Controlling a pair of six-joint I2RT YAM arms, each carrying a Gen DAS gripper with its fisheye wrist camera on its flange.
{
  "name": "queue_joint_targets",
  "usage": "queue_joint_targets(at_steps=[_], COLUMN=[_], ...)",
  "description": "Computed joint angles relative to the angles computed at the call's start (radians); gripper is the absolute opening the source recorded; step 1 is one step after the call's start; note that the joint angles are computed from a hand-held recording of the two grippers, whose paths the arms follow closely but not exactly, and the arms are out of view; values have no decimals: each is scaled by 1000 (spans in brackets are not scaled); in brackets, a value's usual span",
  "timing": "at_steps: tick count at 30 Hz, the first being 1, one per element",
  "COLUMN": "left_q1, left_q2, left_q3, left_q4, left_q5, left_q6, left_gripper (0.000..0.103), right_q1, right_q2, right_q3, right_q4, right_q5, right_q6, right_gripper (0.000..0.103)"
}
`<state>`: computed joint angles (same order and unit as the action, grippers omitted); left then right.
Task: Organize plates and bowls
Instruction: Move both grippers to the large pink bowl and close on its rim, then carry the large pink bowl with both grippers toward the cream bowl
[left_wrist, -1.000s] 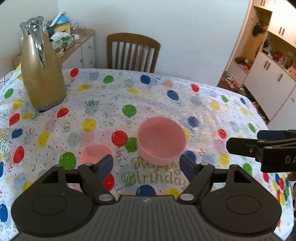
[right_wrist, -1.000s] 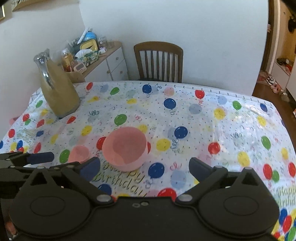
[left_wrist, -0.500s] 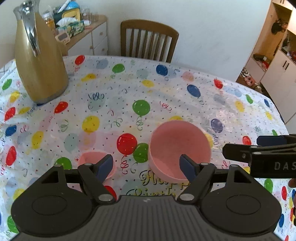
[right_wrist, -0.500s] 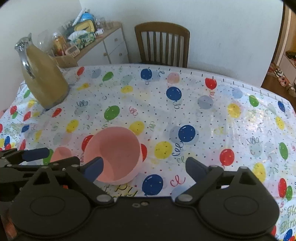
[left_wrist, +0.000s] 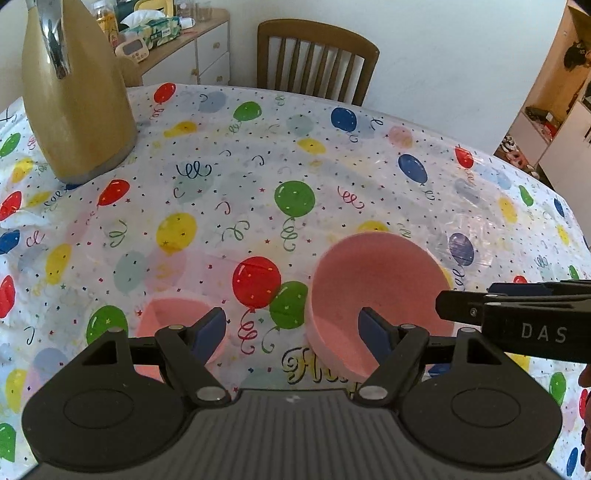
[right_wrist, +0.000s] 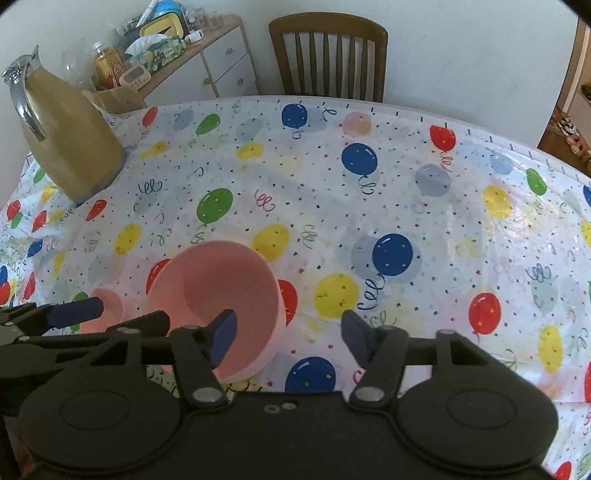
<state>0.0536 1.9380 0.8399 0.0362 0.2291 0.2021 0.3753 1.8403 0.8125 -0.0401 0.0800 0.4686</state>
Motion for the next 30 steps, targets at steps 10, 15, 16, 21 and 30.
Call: queue_joint_targets(at_steps=[10, 15, 16, 21, 30], left_q1=[-9, -10, -12, -18, -17], left_q2=[59, 76, 77, 74, 56], left_q3=[72, 98, 100, 106, 86], left_q4=[-57, -83, -86, -99, -100], left_q5=[6, 6, 1, 0, 6], left_q6=[-93, -157, -170, -223, -225], left_gripper=[44, 30, 25, 13, 7], right_q1=[5, 11, 12, 29, 49], right_q2=[69, 89, 92, 101, 87], right_q3=[57, 84, 88, 113, 112], right_q4=[-12, -48, -54, -86, -99], right_q5=[0, 20, 21, 34, 42], right_q6=[14, 31, 32, 47, 48], right_gripper=[31, 20, 17, 4, 3])
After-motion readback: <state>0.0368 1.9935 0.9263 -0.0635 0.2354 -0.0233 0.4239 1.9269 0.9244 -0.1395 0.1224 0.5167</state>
